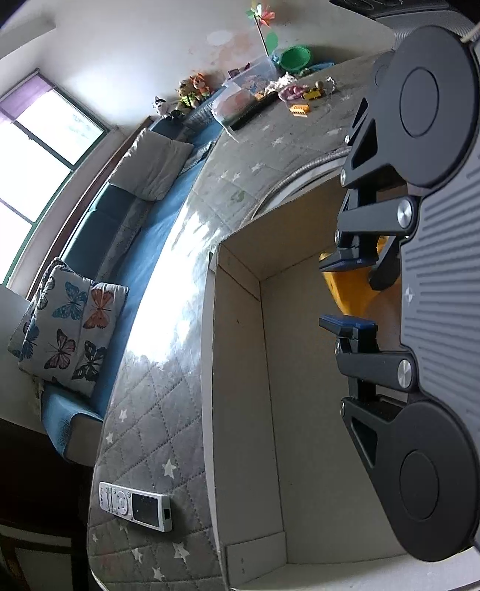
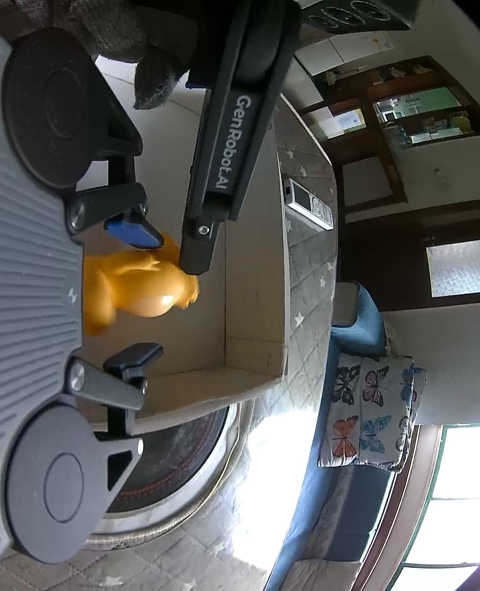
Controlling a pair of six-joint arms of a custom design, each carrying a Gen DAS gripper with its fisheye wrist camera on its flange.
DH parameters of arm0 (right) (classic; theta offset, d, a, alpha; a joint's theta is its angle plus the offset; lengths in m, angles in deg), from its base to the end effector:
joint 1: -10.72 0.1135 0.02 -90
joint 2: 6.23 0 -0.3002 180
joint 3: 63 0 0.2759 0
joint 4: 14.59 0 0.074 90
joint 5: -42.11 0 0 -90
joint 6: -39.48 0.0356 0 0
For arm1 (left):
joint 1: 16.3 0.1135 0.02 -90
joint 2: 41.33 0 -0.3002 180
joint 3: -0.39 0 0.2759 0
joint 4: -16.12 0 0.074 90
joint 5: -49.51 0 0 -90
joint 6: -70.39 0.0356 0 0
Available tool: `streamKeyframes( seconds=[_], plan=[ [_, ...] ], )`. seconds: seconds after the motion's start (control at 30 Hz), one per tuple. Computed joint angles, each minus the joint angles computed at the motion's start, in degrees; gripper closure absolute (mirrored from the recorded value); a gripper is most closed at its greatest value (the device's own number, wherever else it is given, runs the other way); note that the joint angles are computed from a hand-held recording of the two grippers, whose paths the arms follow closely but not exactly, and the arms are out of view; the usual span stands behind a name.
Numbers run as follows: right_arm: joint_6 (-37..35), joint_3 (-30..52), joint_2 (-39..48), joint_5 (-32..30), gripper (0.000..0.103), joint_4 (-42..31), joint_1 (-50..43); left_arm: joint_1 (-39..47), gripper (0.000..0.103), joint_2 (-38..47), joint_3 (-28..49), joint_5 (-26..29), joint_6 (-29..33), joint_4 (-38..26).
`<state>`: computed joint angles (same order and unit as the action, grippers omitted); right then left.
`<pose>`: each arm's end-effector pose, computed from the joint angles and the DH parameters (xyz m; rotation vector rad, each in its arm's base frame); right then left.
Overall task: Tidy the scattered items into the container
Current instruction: 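Carry the orange duck with the left gripper over the cardboard box, then open the left gripper to drop the orange duck into the box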
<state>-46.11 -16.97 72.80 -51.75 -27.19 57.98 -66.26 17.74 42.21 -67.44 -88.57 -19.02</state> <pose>0.1821 0.2006 0.1797 -0.9167 2.2449 0.5047 0.1370 -0.1379 0.2054 -0.5857 2.3205 -0.4092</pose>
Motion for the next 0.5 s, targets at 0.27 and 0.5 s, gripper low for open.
streamKeyframes(
  seconds=[0.27,0.5],
  plan=[
    [0.6,-1.6,-4.6,-0.1,0.045,-1.4,-0.4,-4.1,0.075,-0.1,2.1,-3.7,-2.8,-4.4],
    [1.3,-4.8,-12.0,1.8,0.044,-3.5,0.8,-10.4,0.075,0.6,5.1,-8.6,-7.3,-10.0]
  ],
)
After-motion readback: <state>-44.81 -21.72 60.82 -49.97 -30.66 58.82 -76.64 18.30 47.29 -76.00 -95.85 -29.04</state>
